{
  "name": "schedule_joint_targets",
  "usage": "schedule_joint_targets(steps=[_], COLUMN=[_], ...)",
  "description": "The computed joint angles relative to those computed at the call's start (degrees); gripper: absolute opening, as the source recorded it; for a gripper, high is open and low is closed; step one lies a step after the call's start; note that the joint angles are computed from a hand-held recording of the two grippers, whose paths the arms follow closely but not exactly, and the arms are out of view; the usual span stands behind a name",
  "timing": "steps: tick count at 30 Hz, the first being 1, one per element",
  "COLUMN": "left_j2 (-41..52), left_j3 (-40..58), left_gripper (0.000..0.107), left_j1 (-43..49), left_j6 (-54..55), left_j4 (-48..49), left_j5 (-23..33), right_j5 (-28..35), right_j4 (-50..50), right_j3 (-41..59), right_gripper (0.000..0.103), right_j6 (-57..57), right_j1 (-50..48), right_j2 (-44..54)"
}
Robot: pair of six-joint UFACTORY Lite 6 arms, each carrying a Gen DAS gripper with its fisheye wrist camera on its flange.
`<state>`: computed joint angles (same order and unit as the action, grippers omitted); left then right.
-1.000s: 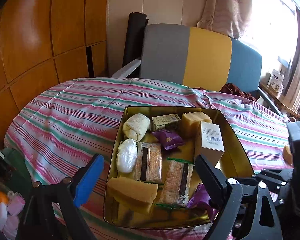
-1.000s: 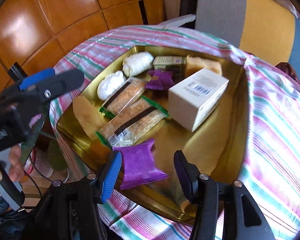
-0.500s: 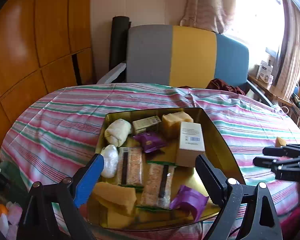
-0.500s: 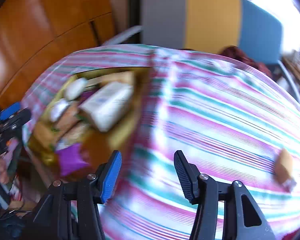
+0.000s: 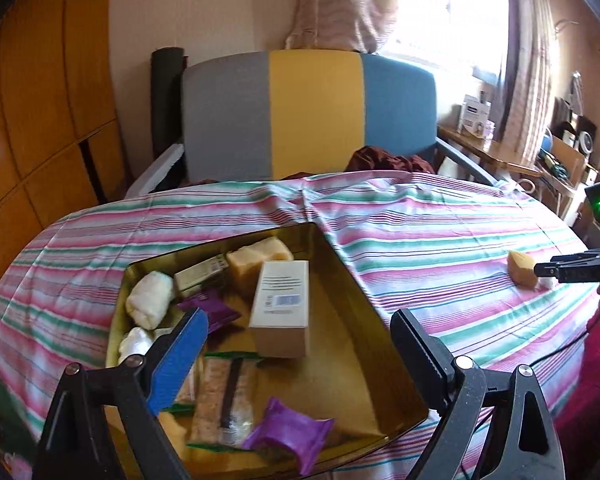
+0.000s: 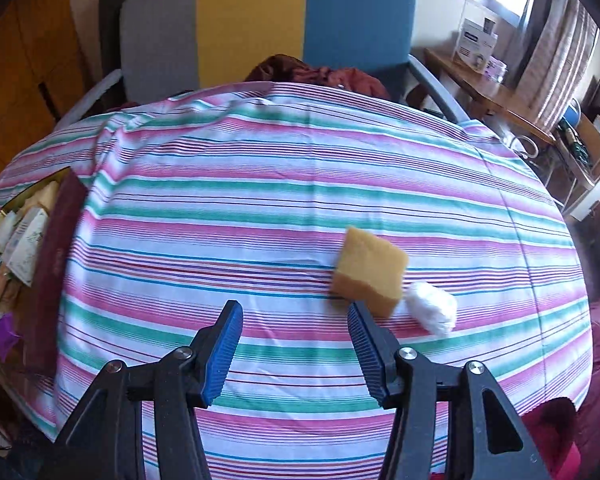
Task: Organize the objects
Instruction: 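Grasp the plastic-wrapped cotton ball with the right gripper while the left grasps a yellow sponge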
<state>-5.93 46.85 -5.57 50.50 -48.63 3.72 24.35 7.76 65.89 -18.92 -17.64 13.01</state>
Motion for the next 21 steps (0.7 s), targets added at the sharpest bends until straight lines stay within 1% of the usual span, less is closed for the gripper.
schedule_joint_targets(steps=[1, 3, 4, 7, 9, 11, 12, 13, 14, 15, 16, 17, 18, 19, 21], left_j2=[0.69, 2.59, 3.59, 7.32, 10.00, 12.93, 14.01, 15.55, 16.50, 17.87, 19.60, 20.84, 22.89, 25.16, 30.02], left_j3=[0.73, 2.74, 3.81, 7.85, 10.71, 13.67, 14.87, 16.59, 17.60, 19.17, 21.20, 22.70, 25.12, 27.69, 32.92], left_gripper=[0.093, 0.093, 0.093, 0.093, 0.093, 0.093, 0.093, 0.093, 0.093, 0.093, 0.093, 0.093, 0.093, 0.093, 0.093], left_j1=[-0.98, -3.14, -3.98, -7.36, -9.14, -11.14, -12.05, -13.07, -13.88, -14.90, -15.76, -16.21, -16.87, -17.69, -19.40], left_j6=[-2.89, -12.09, -14.51, -23.14, -24.36, -28.81, -31.42, -33.52, -35.34, -38.65, -39.56, -38.08, -36.54, -37.10, -37.18], left_j4=[2.80, 11.68, 13.90, 21.61, 22.16, 26.13, 28.54, 30.41, 31.99, 34.96, 35.59, 33.83, 32.02, 32.18, 31.58], left_j5=[0.04, 0.09, 0.41, 1.29, 2.32, 2.87, 3.17, 3.62, 3.74, 4.13, 4.93, 5.63, 6.79, 7.78, 9.44], right_j5=[0.57, 1.58, 2.11, 3.80, 4.24, 5.33, 6.40, 7.56, 8.98, 8.50, 7.49, 7.37, 9.38, 11.31, 11.18], right_j4=[-0.06, -1.24, -1.48, -1.66, -2.08, -1.45, 0.82, 2.23, 1.24, -2.15, -5.91, -7.28, -6.24, -6.22, -7.05], right_j3=[1.10, 3.44, 4.73, 8.16, 10.26, 13.11, 14.99, 17.25, 20.03, 21.37, 22.12, 23.37, 26.23, 28.94, 29.81], right_gripper=[0.056, 0.062, 0.064, 0.065, 0.065, 0.065, 0.065, 0.065, 0.065, 0.065, 0.065, 0.065, 0.065, 0.065, 0.065], right_j6=[-1.85, -4.54, -5.76, -9.06, -9.92, -10.71, -12.08, -11.70, -8.93, -5.19, -2.04, -0.78, -0.62, 0.33, 0.46], right_j1=[-2.09, -5.04, -6.31, -9.25, -10.02, -10.56, -11.17, -11.22, -10.93, -10.49, -10.16, -10.64, -11.95, -13.16, -14.52], right_j2=[0.94, 3.18, 4.58, 8.50, 11.21, 14.07, 15.77, 17.54, 19.36, 20.49, 20.84, 21.38, 23.16, 25.12, 26.53])
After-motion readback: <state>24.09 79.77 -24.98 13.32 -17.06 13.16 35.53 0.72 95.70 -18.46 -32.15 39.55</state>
